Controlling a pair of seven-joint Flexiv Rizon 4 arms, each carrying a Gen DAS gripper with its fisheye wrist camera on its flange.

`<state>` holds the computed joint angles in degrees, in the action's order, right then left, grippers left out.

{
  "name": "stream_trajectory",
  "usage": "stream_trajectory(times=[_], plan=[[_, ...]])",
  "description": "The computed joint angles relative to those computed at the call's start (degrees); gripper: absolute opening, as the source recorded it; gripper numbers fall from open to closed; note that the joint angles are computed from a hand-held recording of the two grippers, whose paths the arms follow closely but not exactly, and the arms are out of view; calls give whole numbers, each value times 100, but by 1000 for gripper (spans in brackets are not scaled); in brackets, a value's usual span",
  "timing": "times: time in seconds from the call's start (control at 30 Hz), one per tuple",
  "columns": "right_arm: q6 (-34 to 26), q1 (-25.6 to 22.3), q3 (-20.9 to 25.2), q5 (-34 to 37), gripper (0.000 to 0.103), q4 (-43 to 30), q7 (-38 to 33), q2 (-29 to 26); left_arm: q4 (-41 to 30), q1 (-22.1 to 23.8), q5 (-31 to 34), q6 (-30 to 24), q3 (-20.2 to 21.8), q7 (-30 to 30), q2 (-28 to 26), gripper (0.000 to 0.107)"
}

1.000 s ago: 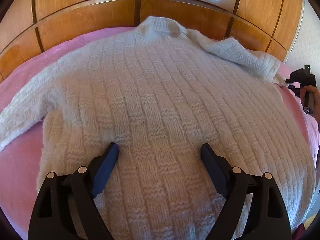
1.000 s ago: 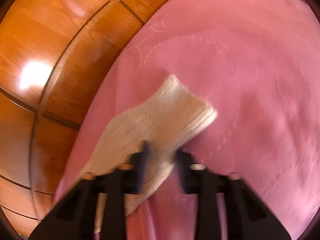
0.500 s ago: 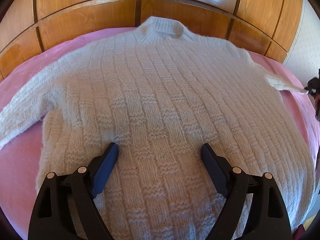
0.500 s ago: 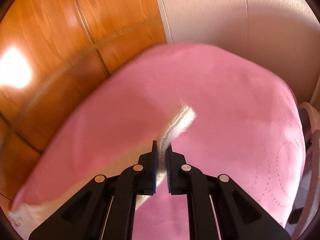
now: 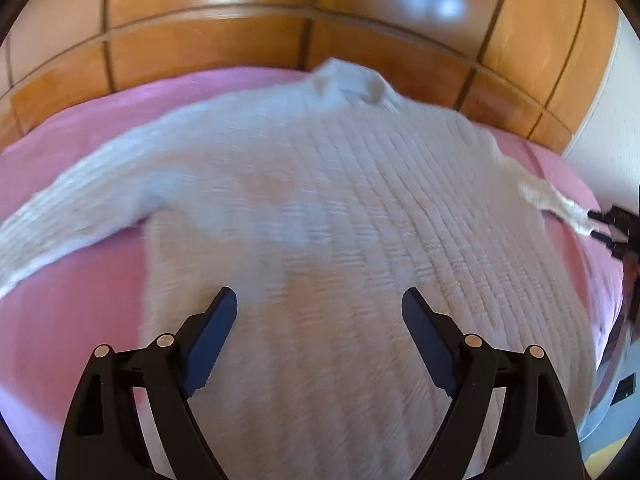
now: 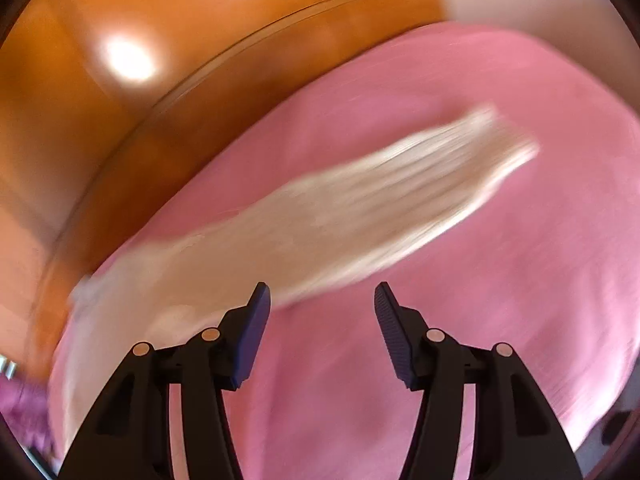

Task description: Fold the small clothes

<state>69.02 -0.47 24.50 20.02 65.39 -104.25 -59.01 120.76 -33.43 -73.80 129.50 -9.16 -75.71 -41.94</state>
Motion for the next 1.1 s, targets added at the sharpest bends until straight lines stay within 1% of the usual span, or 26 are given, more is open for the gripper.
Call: stream_trajectory(times=[0.07,0.1,0.17,0.2,0.27,0.3,0.33,0.37,0.4,0.47,0.5,0.53,0.6,0.63,0.67,0.7,0.73,0.77,0.8,0.83,0.87,0.9,0.97,1.0,1.03,1.1], plan=[[-315,-275,547,166,59,351,-611,126,362,-102,-117,215,-13,-203,207,84],[-531,-363,729,282,59,517,-850,186,587,-96,-27,274,-32,-420,322,84],[-736,-356,809,442,59,800,-1128,306,1088,-136,53,391,-54,-924,569,84],[-827,-341,816,516,59,879,-1226,341,1223,-160,43,404,-58,-1058,641,84],[-1085,-350,862,695,59,1123,-1417,432,1752,-116,405,382,-68,-1800,856,84],[-1199,-364,875,792,60,1216,-1505,470,1999,-64,725,377,-48,-2247,930,84],[-1269,-408,909,914,61,1413,-1645,557,2333,110,1398,387,-42,-2947,1014,80],[-1229,-412,902,1021,61,1587,-1787,646,2543,304,1977,396,-44,-3444,1060,74],[-1213,-406,876,1114,61,1667,-1894,699,2714,516,2550,453,-68,-3916,1064,72],[-1416,-513,895,1364,60,1799,-2058,785,2935,855,3549,747,-117,-4690,954,71],[-1544,-512,919,1284,60,1675,-1918,733,2976,944,3909,875,-118,-4922,886,71],[-1669,-468,784,1471,60,1737,-2058,841,2982,1034,4271,985,-119,-5107,797,69],[-1789,-467,674,1588,60,1904,-2219,998,2951,1095,4701,1012,-91,-5320,678,61],[-1865,-400,602,1628,54,1900,-2217,1036,2911,1176,4966,1029,-95,-5462,584,49],[-1868,-355,543,1695,46,2035,-2275,1136,2845,1297,5266,1005,-114,-5589,476,33],[-1872,-298,467,1719,43,2141,-2340,1212,2790,1264,5336,939,-69,-5628,438,28],[-1857,-229,404,1734,34,2219,-2412,1268,2771,1183,5360,944,6,-5674,409,18],[-1845,-102,298,1672,20,2205,-2414,1287,2743,1144,5437,955,69,-5726,401,6],[-1777,19,205,1609,14,2284,-2417,1361,2723,1177,5585,1017,103,-5809,398,6],[-1657,151,157,1533,13,2279,-2358,1403,2739,1187,5701,1145,140,-5895,434,6],[-1595,124,194,1619,12,2340,-2503,1510,2772,1234,5853,1259,172,-5947,482,5],[-1608,-42,344,1792,12,2360,-2727,1612,2812,1353,6111,1447,180,-6033,510,5],[-1699,-366,523,2149,11,2433,-3192,1849,2920,1654,6777,2141,170,-6320,462,5],[-1700,-356,488,2246,11,2437,-3280,1917,2940,1737,6989,2349,173,-6358,438,5],[-1678,-363,422,2318,11,2484,-3368,2014,2947,1805,7166,2400,137,-6354,427,5],[-1599,-180,178,2301,11,2526,-3275,2048,2950,1825,7185,2057,56,-6257,468,5]])
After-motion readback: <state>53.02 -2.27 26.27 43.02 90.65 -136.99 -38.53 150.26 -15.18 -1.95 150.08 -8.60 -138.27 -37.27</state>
